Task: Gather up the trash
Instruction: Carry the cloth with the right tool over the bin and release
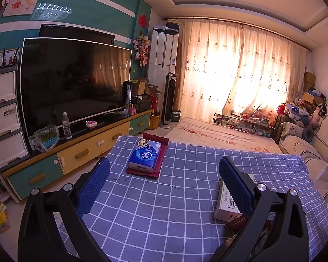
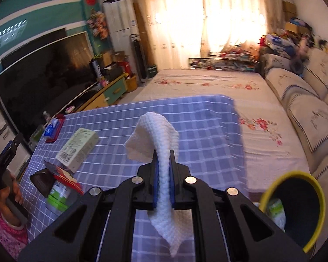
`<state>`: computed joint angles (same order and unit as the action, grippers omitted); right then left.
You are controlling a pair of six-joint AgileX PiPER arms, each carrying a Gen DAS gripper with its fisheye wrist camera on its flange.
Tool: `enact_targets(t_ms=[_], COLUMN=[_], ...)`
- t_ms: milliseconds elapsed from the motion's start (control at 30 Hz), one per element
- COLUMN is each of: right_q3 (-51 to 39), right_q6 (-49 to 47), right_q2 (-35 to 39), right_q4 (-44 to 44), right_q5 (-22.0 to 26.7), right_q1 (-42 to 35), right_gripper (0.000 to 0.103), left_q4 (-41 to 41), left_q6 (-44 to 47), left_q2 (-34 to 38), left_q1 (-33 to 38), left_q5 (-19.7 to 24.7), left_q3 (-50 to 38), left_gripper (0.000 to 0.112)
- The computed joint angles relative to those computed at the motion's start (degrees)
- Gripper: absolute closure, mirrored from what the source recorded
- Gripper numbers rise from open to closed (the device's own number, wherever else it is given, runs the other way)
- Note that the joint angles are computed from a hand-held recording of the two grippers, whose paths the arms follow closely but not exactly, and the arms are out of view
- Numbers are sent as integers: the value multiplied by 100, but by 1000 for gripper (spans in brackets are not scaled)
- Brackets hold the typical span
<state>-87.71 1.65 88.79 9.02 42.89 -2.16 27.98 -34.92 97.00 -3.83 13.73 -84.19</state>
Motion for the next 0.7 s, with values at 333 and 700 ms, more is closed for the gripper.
enact_targets(t_ms=[333, 700], right_q3=[1673, 2278], right_q6=[-207, 10], right_q2=[-866, -537], right_q4=[46, -292], right_q5=[-242, -833], right_q1=[-2094, -2853], right_gripper=[95, 61], left_q4=[830, 1125], left_q6=[-752, -967], left_q2=[-55, -29], left_q1=[-118, -194], left_q5=[-73, 2], left_q3=[135, 138], left_gripper=[14, 14])
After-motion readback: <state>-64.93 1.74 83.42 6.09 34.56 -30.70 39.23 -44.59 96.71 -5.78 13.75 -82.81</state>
